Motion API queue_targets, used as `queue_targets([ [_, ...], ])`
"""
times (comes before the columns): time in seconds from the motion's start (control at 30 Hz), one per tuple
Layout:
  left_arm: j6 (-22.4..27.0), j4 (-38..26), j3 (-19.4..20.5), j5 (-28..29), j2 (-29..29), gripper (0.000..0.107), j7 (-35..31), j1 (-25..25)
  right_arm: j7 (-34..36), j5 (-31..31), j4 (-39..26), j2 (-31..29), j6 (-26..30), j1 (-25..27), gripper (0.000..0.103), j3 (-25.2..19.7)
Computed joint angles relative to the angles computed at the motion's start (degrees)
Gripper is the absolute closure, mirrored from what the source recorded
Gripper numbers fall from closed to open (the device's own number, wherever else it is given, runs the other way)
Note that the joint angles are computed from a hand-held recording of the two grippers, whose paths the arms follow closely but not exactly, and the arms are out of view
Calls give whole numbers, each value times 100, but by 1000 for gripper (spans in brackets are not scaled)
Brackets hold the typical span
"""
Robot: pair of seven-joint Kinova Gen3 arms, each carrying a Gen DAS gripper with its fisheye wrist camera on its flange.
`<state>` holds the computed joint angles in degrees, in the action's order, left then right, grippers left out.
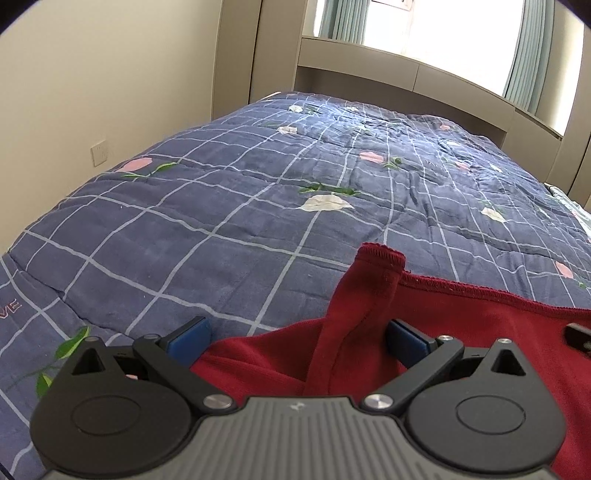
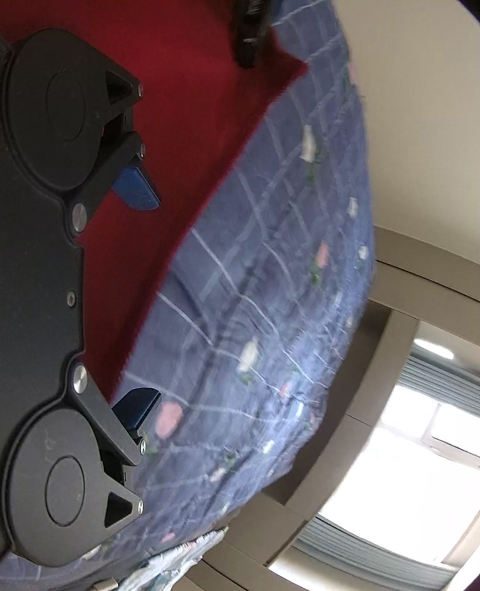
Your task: Fold small clothes
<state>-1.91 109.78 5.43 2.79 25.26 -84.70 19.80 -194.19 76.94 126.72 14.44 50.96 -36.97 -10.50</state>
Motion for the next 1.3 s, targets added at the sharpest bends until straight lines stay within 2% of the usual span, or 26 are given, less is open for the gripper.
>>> queue_targets([
  [0.1,-18,9,-11,-3,-1,5,7,10,-132,158,11,294,128,-118,1,6],
  [0.43,-32,30,-75,2,-16,5,8,67,-154,190,47,306,279,-166,1,-29],
  [0.53,-33,29,-66,4,-19,5,12,60,199,-110,-44,226,429,-276,1,-92],
  [0.7,-37,33,-85,6,-18,5,11,77,312,-723,128,-503,80,-481,1,-310],
  [0.77,-44,37,-91,7,-19,5,11,81,271,-967,133,-624,264,-520,1,-640],
  [0.83,-43,37,-81,4,-20,5,8,68,-95,-1086,161,-586,665,-704,1,-988],
  [0.93,-54,43,-67,3,-19,5,8,56,-794,-1249,196,-341,1352,-1486,1,-1008],
  [1.0,-47,35,-90,6,-20,5,6,79,-1260,-1431,212,-259,1589,-2017,1,-765],
  [1.1,-57,44,-95,12,-22,5,8,86,-1959,-1614,311,-292,1443,-2599,1,-211],
  [1.17,-57,45,-130,17,-23,5,6,118,-2418,-1438,435,-238,1438,-2587,0,-302],
  [1.23,-56,44,-120,15,-27,5,3,106,-2592,-1341,442,-149,1566,-2238,0,-753],
  [1.3,-77,65,-14,37,-33,5,-33,9,-2688,-1297,457,-99,1665,-2148,0,-926],
])
